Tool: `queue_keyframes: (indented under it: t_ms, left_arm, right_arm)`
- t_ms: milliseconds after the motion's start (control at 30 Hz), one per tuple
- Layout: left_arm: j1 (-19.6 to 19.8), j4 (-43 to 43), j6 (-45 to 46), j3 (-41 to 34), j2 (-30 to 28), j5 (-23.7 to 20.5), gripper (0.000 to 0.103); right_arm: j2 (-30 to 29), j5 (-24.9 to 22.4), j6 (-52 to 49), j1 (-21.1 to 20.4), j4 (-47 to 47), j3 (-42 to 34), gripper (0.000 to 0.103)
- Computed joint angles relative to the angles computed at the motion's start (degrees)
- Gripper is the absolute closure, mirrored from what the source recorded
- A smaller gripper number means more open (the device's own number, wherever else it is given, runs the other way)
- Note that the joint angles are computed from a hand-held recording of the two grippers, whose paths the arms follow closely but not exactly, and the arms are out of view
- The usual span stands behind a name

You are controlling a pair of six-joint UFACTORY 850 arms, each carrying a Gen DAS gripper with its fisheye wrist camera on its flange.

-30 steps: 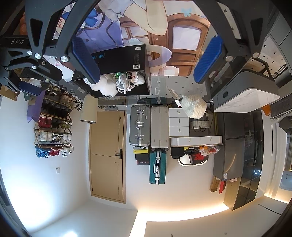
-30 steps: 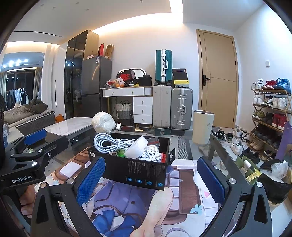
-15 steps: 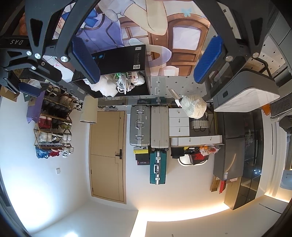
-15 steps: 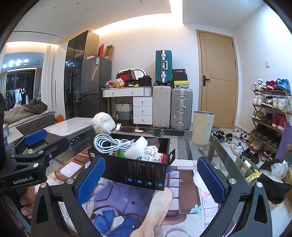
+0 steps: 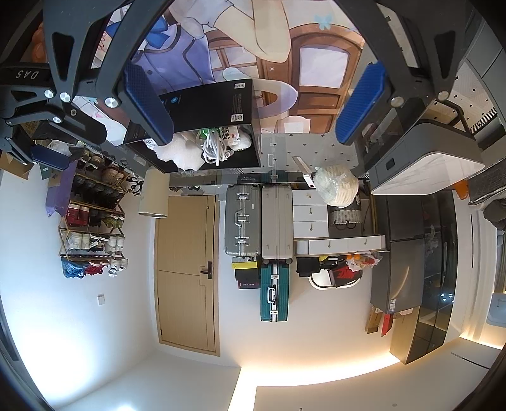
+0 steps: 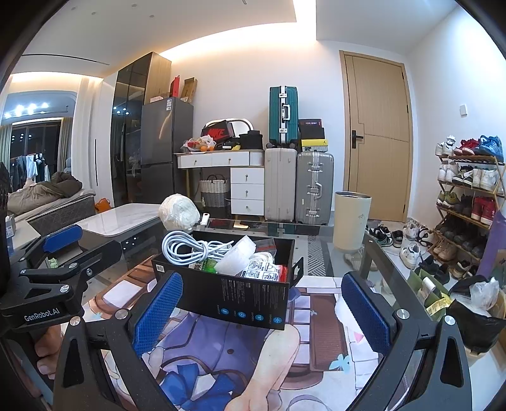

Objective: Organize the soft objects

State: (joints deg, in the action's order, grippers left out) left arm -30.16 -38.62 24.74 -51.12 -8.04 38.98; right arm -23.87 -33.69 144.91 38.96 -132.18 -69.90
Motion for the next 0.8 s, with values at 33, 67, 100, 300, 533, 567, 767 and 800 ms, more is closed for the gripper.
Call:
queue_keyframes:
  t_ms: [33,67,100,300,533,567,767,800]
  left_arm:
    - [0.0,-0.1,0.2,-0.1,0.0,-0.1,0.000]
    - [-0.1,-0.3,0.5,-0.1,0.0,-0.2,0.000]
    - [-0.1,-0.2,0.3,-0.1,0.0,-0.1,0.000]
    - [-0.1,-0.3,0.4,-0.2,-0.1,-0.2,0.000]
    - [-0.1,-0.1,0.4,-0.2,-0.1,0.0,0.000]
    - [-0.1,-0.3,0.6,-0.3,-0.1,-0.1,0.000]
    - [-0.2,-0.4,1.0,-0.6,-0.3,-0.2,0.000]
    - [-0.3,-0.6,1.1,-0.5,-0.3,-0.2,0.000]
  right_arm:
    - [0.0,0.1,-0.1,0.0,0.1,-0.1,0.001]
    - [0.0,0.0,-0.1,0.0,0.0,0.0,0.001]
    - [0.0,-0.1,-0.2,0.0,-0.1,0.0,0.001]
    - [0.0,-0.1,-0.3,0.1,0.2,-0.1,0.001]
    - [0.0,-0.1,-0.1,0.0,0.0,0.0,0.001]
    - [0.0,-0.1,-0.2,0.1,0.1,-0.1,0.001]
    - [0.0,-0.1,-0.1,0.0,0.0,0.0,0.001]
    - [0.0,-0.1,-0.1,0.0,0.0,0.1,0.001]
